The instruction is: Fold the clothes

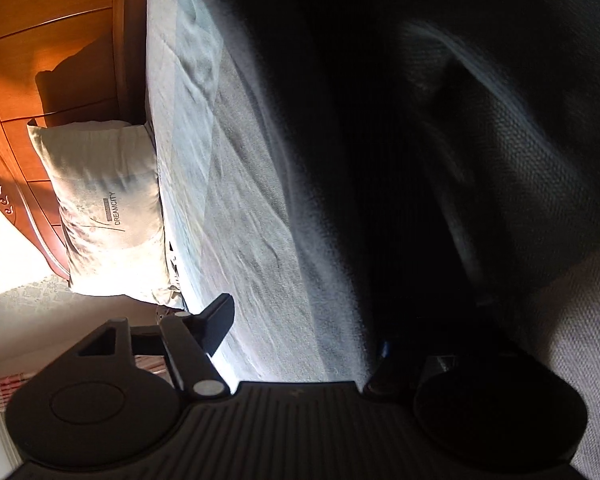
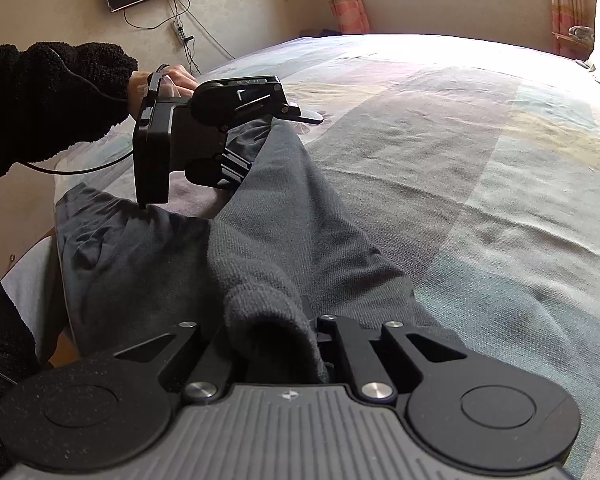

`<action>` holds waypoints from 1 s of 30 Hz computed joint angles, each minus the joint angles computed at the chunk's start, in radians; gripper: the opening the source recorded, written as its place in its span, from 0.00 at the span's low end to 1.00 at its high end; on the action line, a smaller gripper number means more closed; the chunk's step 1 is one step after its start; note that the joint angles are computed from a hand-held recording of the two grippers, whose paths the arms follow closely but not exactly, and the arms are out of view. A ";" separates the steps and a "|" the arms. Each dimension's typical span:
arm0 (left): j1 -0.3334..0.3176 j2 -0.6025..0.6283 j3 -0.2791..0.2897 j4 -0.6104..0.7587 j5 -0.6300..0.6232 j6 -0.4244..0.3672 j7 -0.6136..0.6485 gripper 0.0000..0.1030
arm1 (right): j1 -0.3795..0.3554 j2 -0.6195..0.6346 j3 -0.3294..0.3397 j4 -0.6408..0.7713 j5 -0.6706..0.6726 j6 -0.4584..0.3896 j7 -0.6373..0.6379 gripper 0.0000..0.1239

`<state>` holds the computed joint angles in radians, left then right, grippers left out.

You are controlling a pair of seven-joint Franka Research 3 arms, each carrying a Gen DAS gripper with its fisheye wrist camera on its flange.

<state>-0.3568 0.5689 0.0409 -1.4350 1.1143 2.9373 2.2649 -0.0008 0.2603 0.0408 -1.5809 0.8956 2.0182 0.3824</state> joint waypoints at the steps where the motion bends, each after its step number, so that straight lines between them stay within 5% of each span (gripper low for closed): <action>1: 0.010 -0.004 -0.013 -0.010 -0.016 -0.002 0.022 0.41 | 0.001 0.001 0.000 0.000 -0.002 0.001 0.003 0.07; 4: -0.002 -0.021 0.004 -0.055 0.009 -0.010 0.017 0.00 | 0.001 -0.006 0.000 -0.009 -0.002 0.001 0.006 0.07; 6: -0.024 -0.020 0.027 -0.053 0.050 -0.018 -0.069 0.00 | 0.002 -0.009 -0.001 -0.015 0.001 0.004 0.008 0.07; 10: 0.018 -0.008 -0.080 0.019 -0.155 -0.175 0.036 0.03 | 0.008 -0.012 -0.004 -0.020 -0.010 0.024 0.019 0.07; 21: -0.007 -0.072 -0.126 0.093 -0.308 -0.366 0.109 0.00 | -0.027 0.004 -0.007 0.013 0.072 0.067 0.049 0.07; 30: -0.002 -0.222 -0.175 -0.053 -0.352 -0.368 -0.003 0.00 | -0.057 -0.020 -0.007 -0.017 0.141 0.054 0.024 0.08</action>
<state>-0.3583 0.3465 -0.1346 -1.4881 0.7619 2.5688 2.2622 -0.0579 0.2407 0.0339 -1.5976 1.0365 2.0719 0.4067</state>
